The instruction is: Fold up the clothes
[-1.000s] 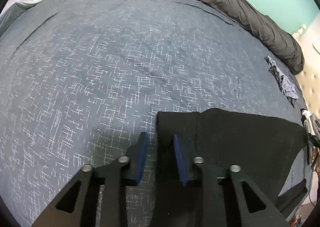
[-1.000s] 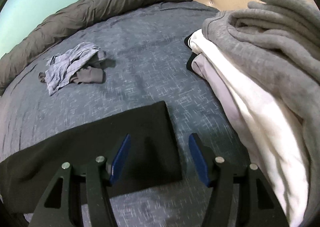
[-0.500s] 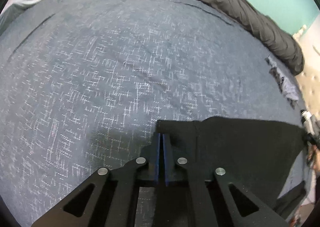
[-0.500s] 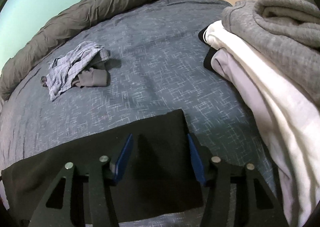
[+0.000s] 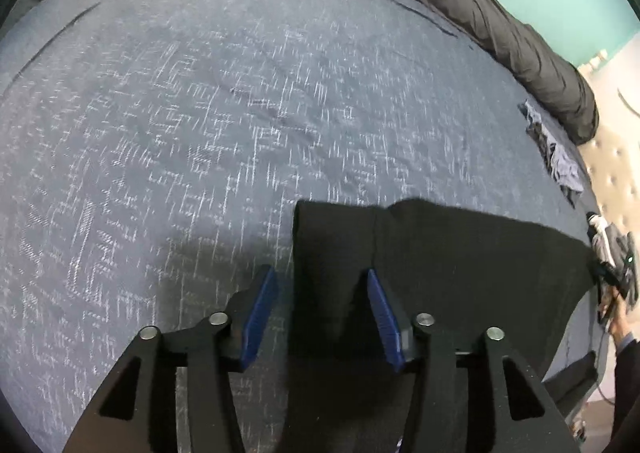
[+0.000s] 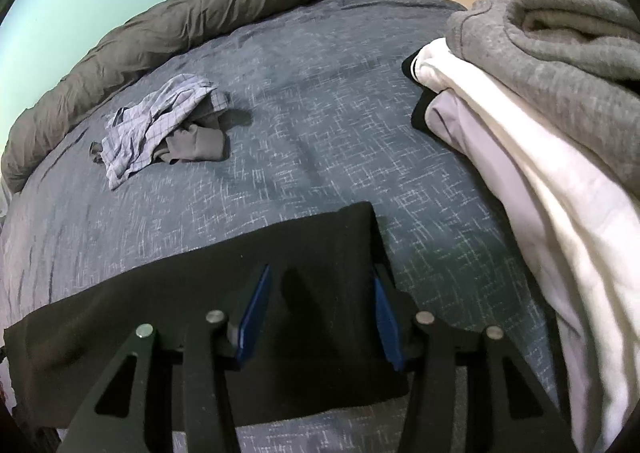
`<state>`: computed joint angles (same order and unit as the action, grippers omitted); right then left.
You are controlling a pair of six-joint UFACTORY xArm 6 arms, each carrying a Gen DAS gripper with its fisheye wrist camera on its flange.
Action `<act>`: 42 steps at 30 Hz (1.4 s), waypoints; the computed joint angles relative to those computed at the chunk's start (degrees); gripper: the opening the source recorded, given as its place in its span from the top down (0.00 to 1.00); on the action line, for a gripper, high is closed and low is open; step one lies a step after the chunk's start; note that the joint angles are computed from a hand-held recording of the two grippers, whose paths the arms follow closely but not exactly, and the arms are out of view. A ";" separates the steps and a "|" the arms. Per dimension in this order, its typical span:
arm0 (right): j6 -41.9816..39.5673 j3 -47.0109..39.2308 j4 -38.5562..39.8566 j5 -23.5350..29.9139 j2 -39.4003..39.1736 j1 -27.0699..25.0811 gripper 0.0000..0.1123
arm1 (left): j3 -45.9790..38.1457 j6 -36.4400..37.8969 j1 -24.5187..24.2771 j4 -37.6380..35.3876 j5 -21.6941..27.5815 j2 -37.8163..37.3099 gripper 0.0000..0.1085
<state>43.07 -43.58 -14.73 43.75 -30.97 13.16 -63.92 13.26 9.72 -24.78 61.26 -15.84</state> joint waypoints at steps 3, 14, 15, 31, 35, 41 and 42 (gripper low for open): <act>-0.03 0.09 0.18 0.21 -0.49 -0.20 0.55 | -0.03 0.60 0.87 -2.20 0.81 -0.16 0.46; -1.19 0.85 1.36 -0.87 -1.94 -0.02 0.60 | -0.91 0.60 -1.61 -1.29 2.15 -2.90 0.59; -1.14 0.94 1.40 -0.90 -2.07 0.01 0.60 | -1.12 0.95 -1.68 -1.82 2.59 -3.25 0.59; -1.09 0.04 1.54 0.07 -2.16 1.39 0.60 | -3.09 -1.02 -4.14 -0.41 -0.94 1.93 0.94; -2.25 0.00 1.69 -0.75 -2.00 1.35 0.94 | -2.85 -0.78 -4.52 0.96 -4.79 0.55 0.98; 0.10 -0.91 -2.65 -1.13 -2.52 1.34 0.97 | -6.81 -1.84 -3.84 2.96 -7.00 0.75 0.98; 0.65 -1.25 -3.33 -1.06 -2.67 1.12 0.97 | -7.51 -1.83 -3.66 2.98 -6.96 0.89 0.98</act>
<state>43.72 -44.82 -18.06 42.70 -33.65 14.27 -71.42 11.43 6.06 -21.80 54.30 -14.95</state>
